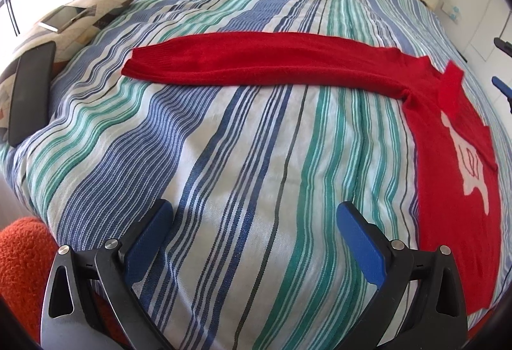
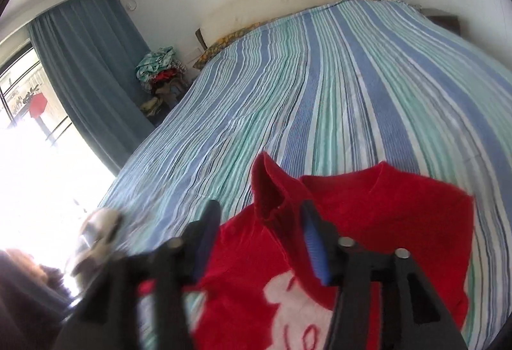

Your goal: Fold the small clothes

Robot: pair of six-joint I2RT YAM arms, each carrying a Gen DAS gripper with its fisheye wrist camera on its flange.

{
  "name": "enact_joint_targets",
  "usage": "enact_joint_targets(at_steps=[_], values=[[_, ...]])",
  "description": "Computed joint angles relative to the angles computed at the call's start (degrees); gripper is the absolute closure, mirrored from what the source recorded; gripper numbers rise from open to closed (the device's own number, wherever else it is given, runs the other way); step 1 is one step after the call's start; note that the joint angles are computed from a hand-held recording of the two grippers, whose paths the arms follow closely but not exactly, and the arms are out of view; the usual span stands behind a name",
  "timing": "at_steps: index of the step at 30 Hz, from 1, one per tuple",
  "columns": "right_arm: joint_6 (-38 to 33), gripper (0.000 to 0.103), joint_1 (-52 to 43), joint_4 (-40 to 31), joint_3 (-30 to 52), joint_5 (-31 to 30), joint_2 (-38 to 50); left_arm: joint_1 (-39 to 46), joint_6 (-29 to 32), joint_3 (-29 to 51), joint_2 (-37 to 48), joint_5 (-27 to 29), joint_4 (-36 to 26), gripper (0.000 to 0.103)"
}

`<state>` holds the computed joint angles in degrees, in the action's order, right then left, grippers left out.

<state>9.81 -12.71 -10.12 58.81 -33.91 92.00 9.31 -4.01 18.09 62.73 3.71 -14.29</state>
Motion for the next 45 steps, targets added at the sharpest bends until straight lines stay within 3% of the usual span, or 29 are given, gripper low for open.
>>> enact_joint_targets(at_steps=[4, 8, 11, 14, 18, 20, 25, 26, 28, 33, 39, 41, 45], values=[[0.2, 0.017, -0.9, 4.1, -6.9, -8.1, 2.1, -0.6, 0.0, 0.0, 0.1, -0.5, 0.0, 0.001], [-12.7, 0.017, -8.4, -1.5, -9.5, -9.1, 0.2, 0.7, 0.4, 0.2, -0.2, 1.1, -0.6, 0.001], [-24.1, 0.017, -19.5, -5.2, -11.2, -5.7, -1.6, 1.2, 0.1, 0.4, 0.2, 1.7, -0.5, 0.001], [-35.8, 0.017, -29.6, -5.9, -10.4, 3.8, 0.5, 0.0, -0.8, 0.6, 1.2, 0.6, 0.3, 0.001], [-47.9, 0.017, -32.5, -6.5, -8.6, 8.9, 5.1, -4.6, -2.5, 0.0, 2.2, -4.3, 1.7, 0.001], [-50.9, 0.017, -29.6, -2.4, -10.6, 13.1, 6.6, -6.2, -2.4, -0.6, 1.6, -6.3, 1.7, 0.001], [-50.6, 0.021, -21.4, 17.2, -17.6, 23.1, 8.6, -6.9, -1.8, -1.4, 0.1, -7.7, 0.9, 0.001], [-49.1, 0.027, -20.3, 23.3, -18.9, 26.9, 9.5, -6.9, -1.9, -1.2, 0.4, -7.7, 1.0, 0.001], [-46.9, 0.027, -20.6, 32.1, -19.8, 33.9, 12.4, -6.7, -2.1, -1.2, 0.7, -7.7, 1.2, 0.001], [-46.6, 0.024, -22.9, 35.7, -20.4, 35.2, 14.5, -7.1, -1.8, -0.9, 2.3, -8.2, 2.2, 0.001], [-47.8, 0.023, -29.4, 22.2, -16.7, 23.9, 10.5, -6.1, -1.4, -0.6, 2.1, -6.7, 1.5, 0.001], [-49.2, 0.023, -31.2, 20.2, -16.8, 23.9, 9.0, -5.7, -1.6, -0.4, 2.3, -6.4, 1.5, 0.001], [-48.7, 0.024, -33.7, 10.0, -13.5, 18.0, 4.7, -6.9, -2.3, -0.4, 3.0, -7.7, 2.1, 0.001]])
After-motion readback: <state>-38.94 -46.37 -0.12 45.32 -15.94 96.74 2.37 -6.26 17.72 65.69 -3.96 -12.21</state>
